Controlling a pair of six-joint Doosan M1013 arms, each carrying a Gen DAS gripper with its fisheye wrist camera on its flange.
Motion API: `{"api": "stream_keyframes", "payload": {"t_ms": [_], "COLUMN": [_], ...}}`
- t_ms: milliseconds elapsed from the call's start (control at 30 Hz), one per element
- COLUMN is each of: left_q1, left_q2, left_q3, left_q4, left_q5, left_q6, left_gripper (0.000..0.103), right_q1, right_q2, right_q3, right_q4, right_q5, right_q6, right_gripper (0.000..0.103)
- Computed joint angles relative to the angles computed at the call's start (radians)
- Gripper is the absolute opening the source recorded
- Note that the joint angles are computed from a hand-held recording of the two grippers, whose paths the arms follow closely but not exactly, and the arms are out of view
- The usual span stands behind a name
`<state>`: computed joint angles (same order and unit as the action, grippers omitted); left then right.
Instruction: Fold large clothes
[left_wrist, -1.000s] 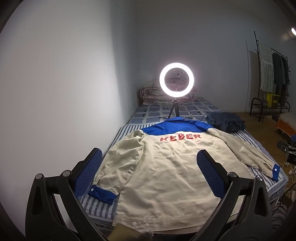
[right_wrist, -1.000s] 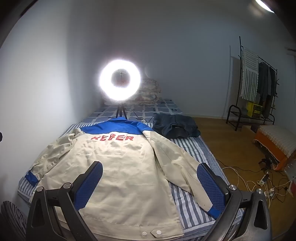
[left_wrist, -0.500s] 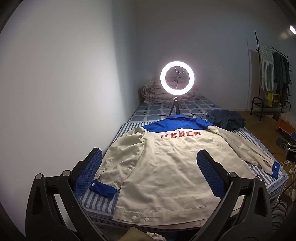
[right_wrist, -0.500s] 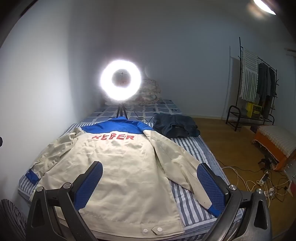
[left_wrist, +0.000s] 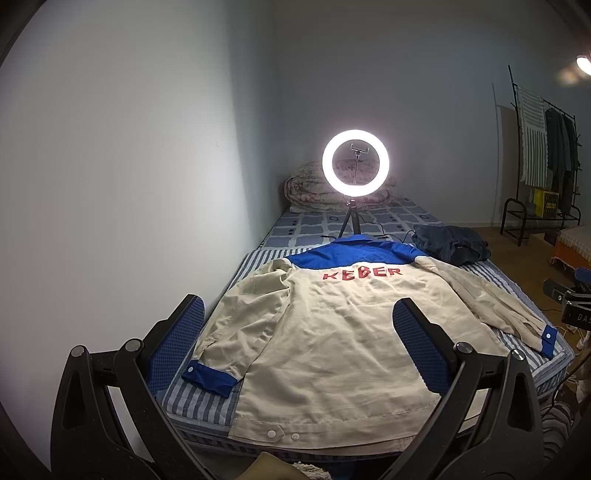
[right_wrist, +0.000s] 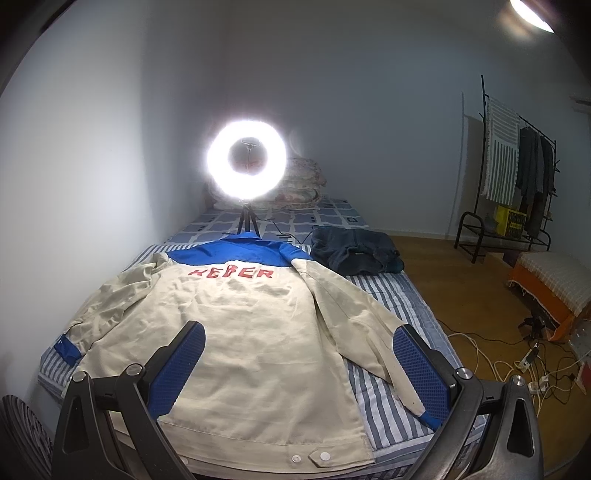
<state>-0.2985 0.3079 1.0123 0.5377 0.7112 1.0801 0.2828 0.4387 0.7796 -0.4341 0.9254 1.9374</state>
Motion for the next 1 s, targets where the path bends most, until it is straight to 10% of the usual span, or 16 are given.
{"api": "stream_keyframes", "payload": {"t_ms": [1000], "left_q1": [-0.004], "left_q2": [-0.009], "left_q3": [0.007], "left_q4": [0.022], "left_q5": [-0.007], "left_q6": [-0.024], "left_gripper": [0.103], "right_q1": [0.009], "right_q2": [-0.005], "right_q3": [0.003], "right_q4": [-0.049], "right_q5": [0.005], "right_q6": [0.021], "right_gripper": [0.103]}}
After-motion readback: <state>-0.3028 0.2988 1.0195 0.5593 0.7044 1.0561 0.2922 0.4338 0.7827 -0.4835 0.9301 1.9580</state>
